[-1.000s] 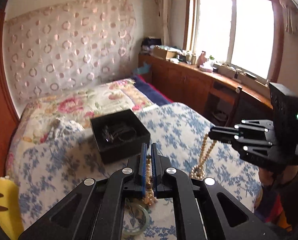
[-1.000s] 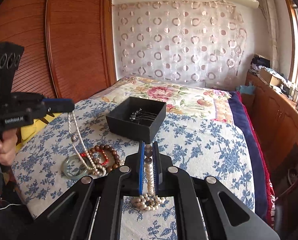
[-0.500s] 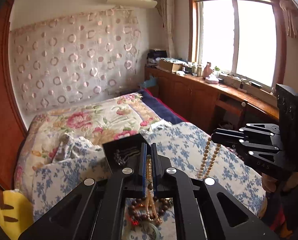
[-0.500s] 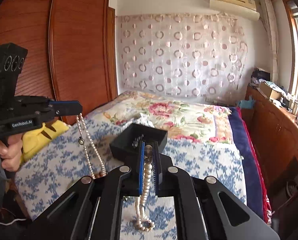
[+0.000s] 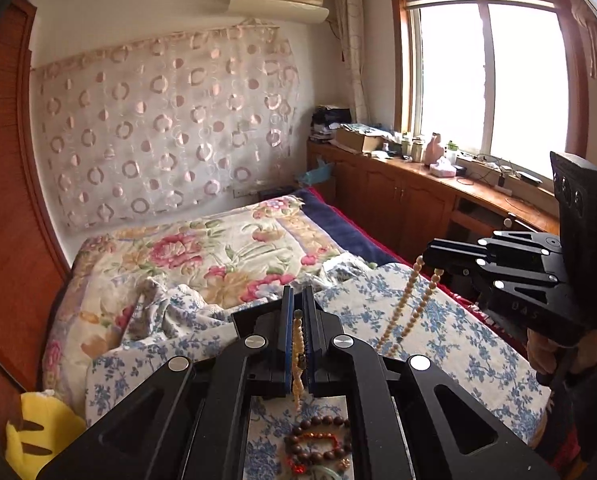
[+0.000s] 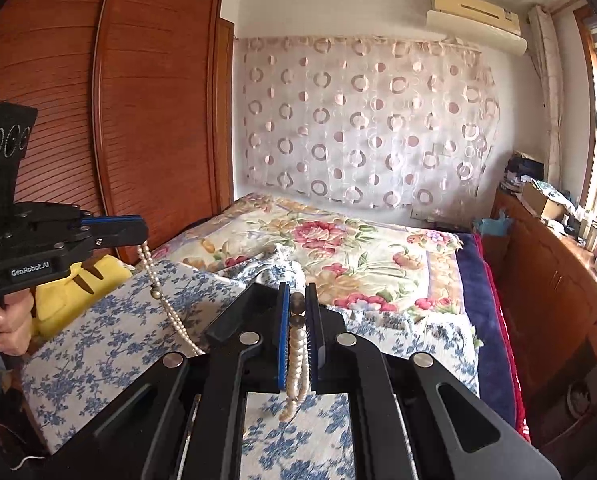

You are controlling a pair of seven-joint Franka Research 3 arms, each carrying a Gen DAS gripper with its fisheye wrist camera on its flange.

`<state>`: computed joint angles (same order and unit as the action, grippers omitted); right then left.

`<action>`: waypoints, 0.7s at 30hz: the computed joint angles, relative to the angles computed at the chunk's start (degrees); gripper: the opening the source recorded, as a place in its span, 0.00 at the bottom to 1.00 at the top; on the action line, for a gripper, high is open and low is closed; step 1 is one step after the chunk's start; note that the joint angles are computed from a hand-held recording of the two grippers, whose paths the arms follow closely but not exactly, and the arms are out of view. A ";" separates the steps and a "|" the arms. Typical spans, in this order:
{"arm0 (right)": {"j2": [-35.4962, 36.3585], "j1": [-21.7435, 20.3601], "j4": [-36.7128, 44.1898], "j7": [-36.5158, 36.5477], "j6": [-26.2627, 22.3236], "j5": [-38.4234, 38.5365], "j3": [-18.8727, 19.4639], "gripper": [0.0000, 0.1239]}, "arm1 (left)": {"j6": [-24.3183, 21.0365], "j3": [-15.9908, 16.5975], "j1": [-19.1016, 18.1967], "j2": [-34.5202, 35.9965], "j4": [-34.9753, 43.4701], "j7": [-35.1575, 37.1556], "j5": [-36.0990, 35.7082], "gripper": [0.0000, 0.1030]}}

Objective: Organize jewelry
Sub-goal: 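Carry both pearl strands over the black box and lower them inside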

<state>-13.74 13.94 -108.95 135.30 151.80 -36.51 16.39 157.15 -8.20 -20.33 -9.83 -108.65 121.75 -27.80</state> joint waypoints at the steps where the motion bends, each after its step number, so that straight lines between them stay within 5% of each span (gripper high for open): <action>1: 0.45 -0.05 0.50 -0.42 0.18 0.09 -0.20 0.07 | 0.00 -0.23 0.27 0.48 0.59 -0.64 0.94 0.04; 21: 12.67 5.07 15.97 -13.22 3.75 7.22 -7.43 0.07 | -2.59 -5.69 6.58 15.39 18.91 -6.23 9.29 0.04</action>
